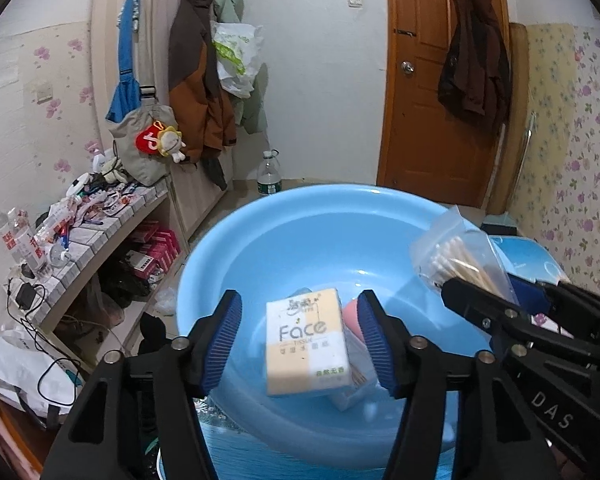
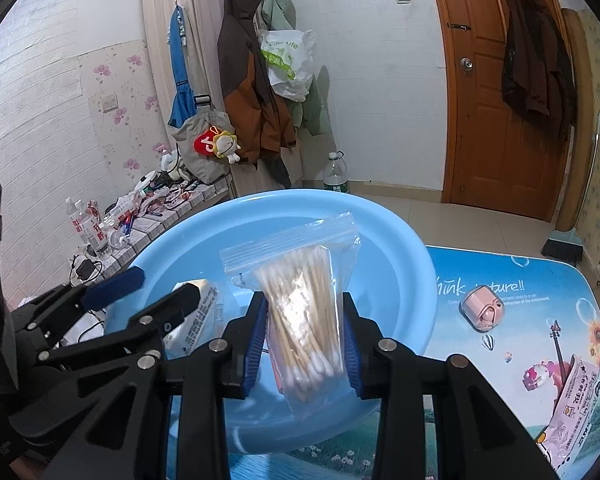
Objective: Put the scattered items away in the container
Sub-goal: 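Lower the tissue pack into the basin and open the left gripper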
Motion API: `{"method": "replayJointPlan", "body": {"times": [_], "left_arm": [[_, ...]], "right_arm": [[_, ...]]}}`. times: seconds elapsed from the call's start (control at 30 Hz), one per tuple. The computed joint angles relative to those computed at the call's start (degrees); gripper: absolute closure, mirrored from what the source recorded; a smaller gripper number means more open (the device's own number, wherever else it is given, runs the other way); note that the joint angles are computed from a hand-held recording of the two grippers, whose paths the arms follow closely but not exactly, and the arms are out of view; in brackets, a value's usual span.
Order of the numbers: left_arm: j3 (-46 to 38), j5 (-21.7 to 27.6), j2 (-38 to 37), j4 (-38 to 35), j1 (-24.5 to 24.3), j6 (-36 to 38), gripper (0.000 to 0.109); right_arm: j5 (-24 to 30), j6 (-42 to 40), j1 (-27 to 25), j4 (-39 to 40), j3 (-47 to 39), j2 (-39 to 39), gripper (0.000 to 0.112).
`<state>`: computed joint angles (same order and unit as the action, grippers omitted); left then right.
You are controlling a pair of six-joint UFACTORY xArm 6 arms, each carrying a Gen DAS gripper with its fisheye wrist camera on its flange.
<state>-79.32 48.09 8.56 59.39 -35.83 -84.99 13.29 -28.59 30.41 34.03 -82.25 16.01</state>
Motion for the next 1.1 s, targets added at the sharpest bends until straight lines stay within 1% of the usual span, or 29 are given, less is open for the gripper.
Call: {"method": "replayJointPlan", "body": {"times": [0.1, 0.17, 0.23, 0.43, 0.53, 0.67, 0.83, 1.1], "left_arm": [[0.2, 0.4, -0.4, 0.1, 0.0, -0.4, 0.045], [0.4, 1.0, -0.6, 0.0, 0.0, -0.4, 0.038], [0.6, 1.3, -0.8, 0.4, 0.0, -1.0, 0.034], [0.6, 1.9, -1.0, 1.2, -0.1, -1.1, 0.034], [1.0, 2.1, -1.2, 1.2, 0.0, -1.5, 0.03], [2.2, 2.9, -2.3, 1.6, 0.4, -3.0, 0.03], [4.6, 3.9, -4.8, 2.2, 1.1, -5.2, 0.03], [6.9, 4.3, -6.7, 2.4, 2.0, -6.2, 0.03]], "right_arm": [[-0.1, -0.1, 0.0, 0.1, 0.0, 0.0, 0.077], [-0.1, 0.0, 0.0, 0.0, 0.0, 0.0, 0.077], [-0.3, 0.0, 0.0, 0.1, 0.0, 0.1, 0.077], [-0.4, -0.1, 0.0, 0.3, 0.2, 0.1, 0.077], [-0.4, 0.3, -0.1, -0.2, 0.1, 0.2, 0.077], [-0.3, 1.1, -0.2, -1.3, 0.2, 0.2, 0.077], [0.7, 4.7, -0.5, -6.8, -0.7, 1.0, 0.077], [4.9, 10.1, -0.8, -15.1, -4.3, 3.4, 0.077]]}}
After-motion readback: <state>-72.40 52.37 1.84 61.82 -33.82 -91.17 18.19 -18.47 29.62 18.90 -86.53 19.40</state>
